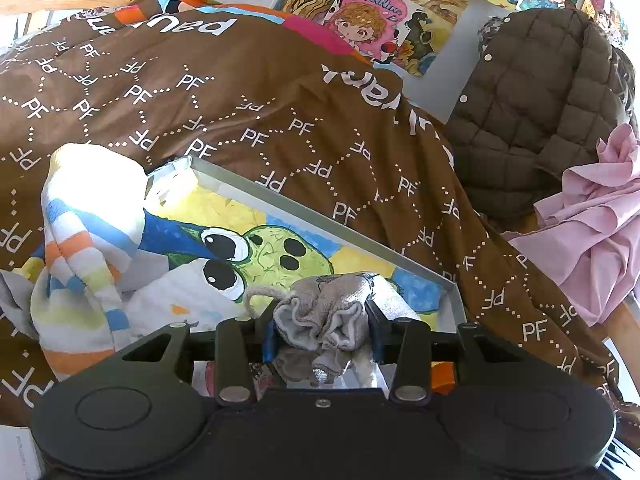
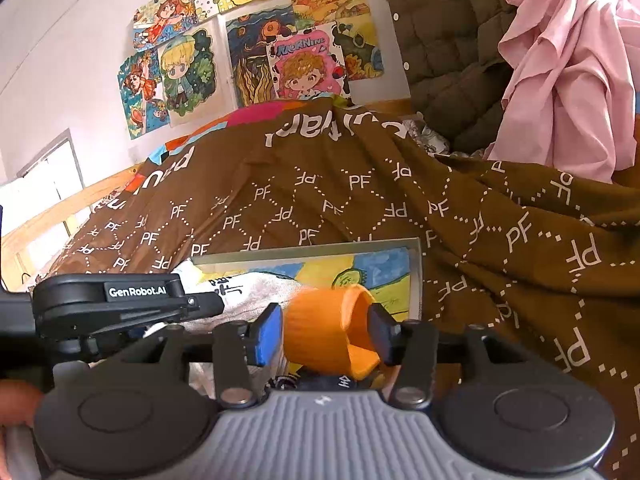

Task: Organize soft objects
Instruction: 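Lower the pouch and cup into the clear box and open both grippers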

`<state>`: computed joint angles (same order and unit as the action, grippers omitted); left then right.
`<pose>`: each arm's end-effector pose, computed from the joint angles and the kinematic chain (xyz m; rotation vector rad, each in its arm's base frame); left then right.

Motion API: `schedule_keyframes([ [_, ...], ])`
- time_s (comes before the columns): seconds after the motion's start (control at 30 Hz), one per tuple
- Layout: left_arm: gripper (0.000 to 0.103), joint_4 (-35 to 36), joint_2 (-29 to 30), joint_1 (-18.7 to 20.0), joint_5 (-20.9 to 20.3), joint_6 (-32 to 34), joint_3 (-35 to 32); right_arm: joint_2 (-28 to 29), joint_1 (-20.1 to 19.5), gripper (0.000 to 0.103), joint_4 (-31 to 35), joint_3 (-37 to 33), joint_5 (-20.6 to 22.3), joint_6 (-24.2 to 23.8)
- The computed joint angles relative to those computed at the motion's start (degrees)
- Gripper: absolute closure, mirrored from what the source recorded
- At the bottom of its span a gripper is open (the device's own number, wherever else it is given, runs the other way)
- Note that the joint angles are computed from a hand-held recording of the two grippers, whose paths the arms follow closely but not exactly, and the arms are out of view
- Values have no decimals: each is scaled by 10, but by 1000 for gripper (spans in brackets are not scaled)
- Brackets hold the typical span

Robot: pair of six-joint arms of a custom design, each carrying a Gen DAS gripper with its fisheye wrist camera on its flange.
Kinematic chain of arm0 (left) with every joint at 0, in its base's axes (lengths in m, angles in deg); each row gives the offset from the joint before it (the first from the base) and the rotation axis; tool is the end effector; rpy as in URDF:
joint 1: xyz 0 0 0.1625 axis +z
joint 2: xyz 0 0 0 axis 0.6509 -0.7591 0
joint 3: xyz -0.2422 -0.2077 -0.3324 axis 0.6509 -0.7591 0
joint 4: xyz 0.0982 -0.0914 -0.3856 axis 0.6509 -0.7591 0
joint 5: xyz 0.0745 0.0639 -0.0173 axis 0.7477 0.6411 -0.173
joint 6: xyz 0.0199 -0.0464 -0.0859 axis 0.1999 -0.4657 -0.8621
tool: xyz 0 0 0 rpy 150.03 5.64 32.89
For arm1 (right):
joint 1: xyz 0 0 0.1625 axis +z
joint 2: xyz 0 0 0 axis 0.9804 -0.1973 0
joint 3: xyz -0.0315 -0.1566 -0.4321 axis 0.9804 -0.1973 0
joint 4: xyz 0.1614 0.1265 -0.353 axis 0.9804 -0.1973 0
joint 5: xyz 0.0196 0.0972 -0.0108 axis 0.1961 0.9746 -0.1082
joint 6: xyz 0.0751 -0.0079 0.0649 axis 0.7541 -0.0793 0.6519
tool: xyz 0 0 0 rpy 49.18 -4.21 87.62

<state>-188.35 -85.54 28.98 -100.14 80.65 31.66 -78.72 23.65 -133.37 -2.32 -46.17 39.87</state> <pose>-0.0637 -0.7755 0.2910 -0.3382 2.0808 -1.6005 0.3306 -0.8695 0.0152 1.2001 -2.5915 1.0486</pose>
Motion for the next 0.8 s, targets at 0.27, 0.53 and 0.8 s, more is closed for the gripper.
schedule_keyframes([
  [0.27,55,-6,5,-7,18,31,-7,0,-2,47,2,-2,-2,3],
  [0.53,36,-44,7,-12,22,71,-3,-1,-1,37,-1,-1,-3,3],
  [0.8,17,-79,4,-16,35,91,6,-11,1,21,-19,17,-5,2],
])
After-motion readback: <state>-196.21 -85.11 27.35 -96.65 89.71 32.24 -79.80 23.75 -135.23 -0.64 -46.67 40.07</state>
